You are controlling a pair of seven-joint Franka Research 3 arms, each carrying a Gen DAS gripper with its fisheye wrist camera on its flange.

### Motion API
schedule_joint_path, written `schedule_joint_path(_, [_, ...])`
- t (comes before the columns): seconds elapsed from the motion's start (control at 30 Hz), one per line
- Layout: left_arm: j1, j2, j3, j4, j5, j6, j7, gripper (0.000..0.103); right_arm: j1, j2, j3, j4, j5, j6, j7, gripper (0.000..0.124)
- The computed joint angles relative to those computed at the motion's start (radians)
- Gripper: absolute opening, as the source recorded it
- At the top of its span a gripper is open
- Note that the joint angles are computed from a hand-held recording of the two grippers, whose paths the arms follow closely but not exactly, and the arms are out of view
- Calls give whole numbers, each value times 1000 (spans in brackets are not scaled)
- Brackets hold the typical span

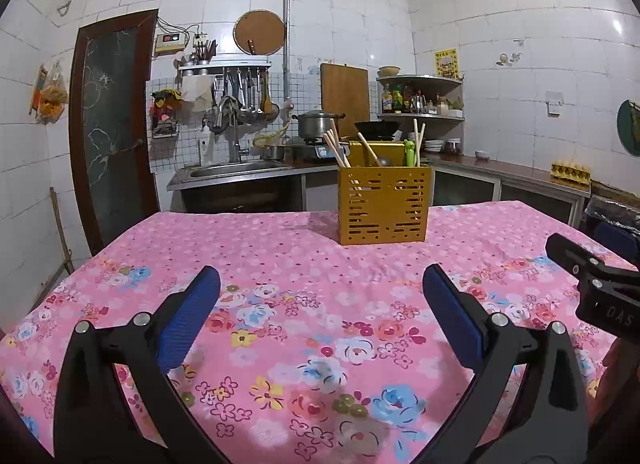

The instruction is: Organize utensils

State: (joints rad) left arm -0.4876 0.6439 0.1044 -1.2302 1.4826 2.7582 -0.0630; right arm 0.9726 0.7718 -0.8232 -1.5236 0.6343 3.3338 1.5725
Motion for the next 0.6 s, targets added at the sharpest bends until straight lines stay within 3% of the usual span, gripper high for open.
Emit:
schedule_joint_path(0.13, [5,6,-4,6,-23,11,33,98,-6,-2,11,4,4,10,-18,99])
schedule_joint_path(0.6, [-3,-14,3,-21,31,-1,-37,98,-6,0,23,11,49,32,-84,99])
